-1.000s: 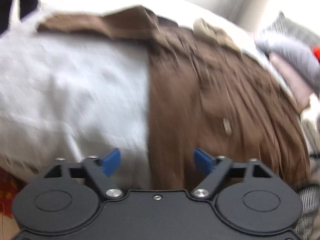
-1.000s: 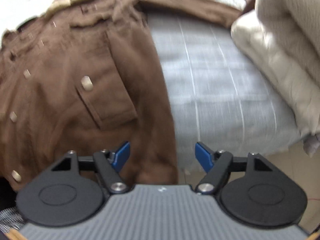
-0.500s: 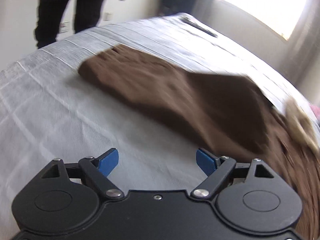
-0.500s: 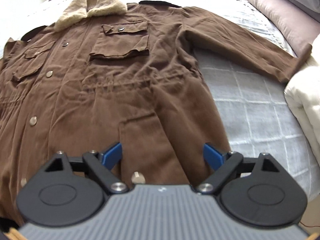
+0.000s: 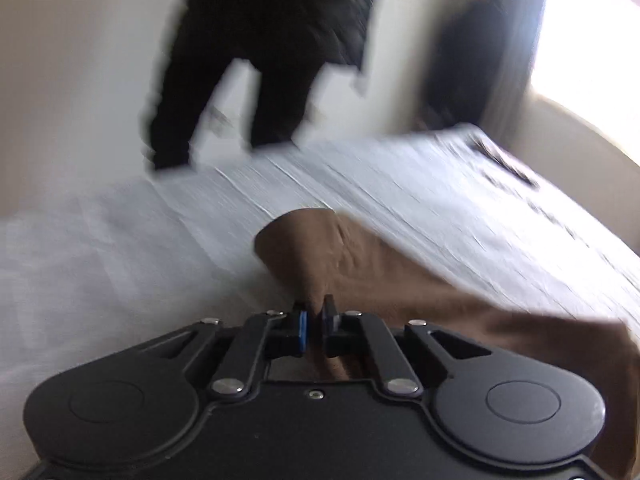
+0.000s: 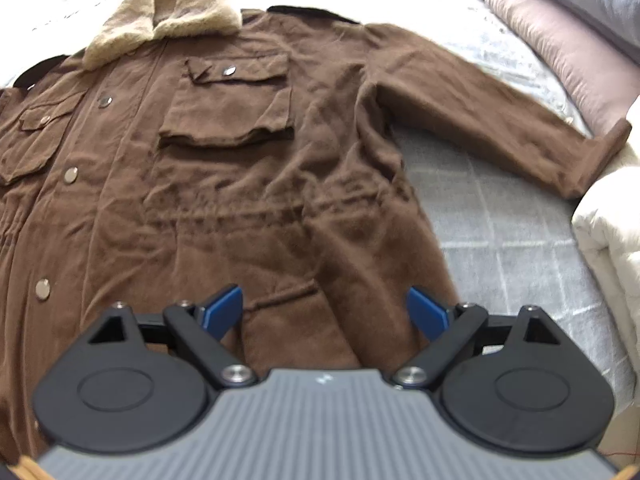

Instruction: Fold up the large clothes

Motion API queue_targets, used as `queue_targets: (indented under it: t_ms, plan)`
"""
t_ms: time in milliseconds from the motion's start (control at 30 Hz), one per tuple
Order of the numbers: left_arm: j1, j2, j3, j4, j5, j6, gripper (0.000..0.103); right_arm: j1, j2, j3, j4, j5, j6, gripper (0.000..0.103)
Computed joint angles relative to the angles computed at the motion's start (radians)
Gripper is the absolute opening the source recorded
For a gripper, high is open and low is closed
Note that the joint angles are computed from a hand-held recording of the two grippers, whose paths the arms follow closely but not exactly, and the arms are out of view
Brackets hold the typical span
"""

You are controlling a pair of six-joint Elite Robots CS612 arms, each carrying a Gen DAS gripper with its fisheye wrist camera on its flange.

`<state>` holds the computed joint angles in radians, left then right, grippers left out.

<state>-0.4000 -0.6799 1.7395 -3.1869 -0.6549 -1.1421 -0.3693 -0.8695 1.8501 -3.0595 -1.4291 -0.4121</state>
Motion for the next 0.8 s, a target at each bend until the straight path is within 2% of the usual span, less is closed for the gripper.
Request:
queue_targets:
  t_ms: [33, 67, 100, 133, 167, 200, 233, 300, 333, 367, 433, 467, 533, 633, 767, 800]
  plan:
    - [-0.012, -0.016, 0.018, 0.080, 0.053, -0.082, 0.007, 0.002, 0.004, -0.003, -0.019, -0.012, -0.001, 0.090]
    - [-0.016, -0.033, 0.035, 0.150, 0.064, -0.154, 0.007, 0.003, 0.009, -0.005, -0.039, -0.025, -0.002, 0.090]
    - [-0.012, -0.044, 0.046, 0.211, 0.033, -0.196, 0.007, 0.002, 0.014, -0.009, -0.056, -0.035, 0.000, 0.090]
    - [-0.003, -0.043, 0.043, 0.257, -0.017, -0.197, 0.012, 0.000, 0.019, -0.014, -0.066, -0.041, 0.004, 0.090]
    - [-0.002, -0.037, 0.042, 0.262, -0.026, -0.155, 0.012, -0.003, 0.025, -0.021, -0.071, -0.043, 0.013, 0.090]
    - [-0.008, -0.038, 0.035, 0.299, -0.001, -0.097, 0.013, -0.008, 0.031, -0.028, -0.072, -0.043, 0.025, 0.090]
    - [-0.010, -0.049, 0.027, 0.351, -0.003, -0.080, 0.015, -0.013, 0.036, -0.034, -0.075, -0.041, 0.038, 0.090]
    - [-0.008, -0.084, 0.028, 0.422, -0.043, -0.114, 0.017, -0.028, 0.040, -0.042, -0.078, -0.034, 0.067, 0.090]
    - [-0.005, -0.101, 0.033, 0.428, -0.070, -0.119, 0.030, -0.039, 0.039, -0.043, -0.085, -0.023, 0.085, 0.091]
    - [-0.012, -0.114, 0.041, 0.431, -0.089, -0.123, 0.052, -0.051, 0.038, -0.041, -0.101, -0.014, 0.108, 0.091]
    - [-0.029, -0.126, 0.065, 0.354, -0.089, -0.075, 0.078, -0.074, 0.036, -0.041, -0.129, -0.002, 0.157, 0.094]
    - [-0.038, -0.127, 0.072, 0.311, -0.081, -0.039, 0.084, -0.089, 0.036, -0.041, -0.143, 0.006, 0.182, 0.094]
    - [-0.053, -0.126, 0.072, 0.251, -0.087, 0.034, 0.085, -0.114, 0.035, -0.047, -0.158, 0.018, 0.227, 0.094]
    - [-0.071, -0.117, 0.062, 0.154, -0.141, 0.137, 0.086, -0.146, 0.041, -0.065, -0.193, 0.030, 0.312, 0.094]
    - [-0.087, -0.093, 0.022, 0.076, -0.216, 0.247, 0.088, -0.185, 0.067, -0.105, -0.268, 0.089, 0.422, 0.091]
    - [-0.096, -0.087, 0.012, 0.062, -0.229, 0.266, 0.088, -0.196, 0.069, -0.121, -0.245, 0.134, 0.456, 0.091]
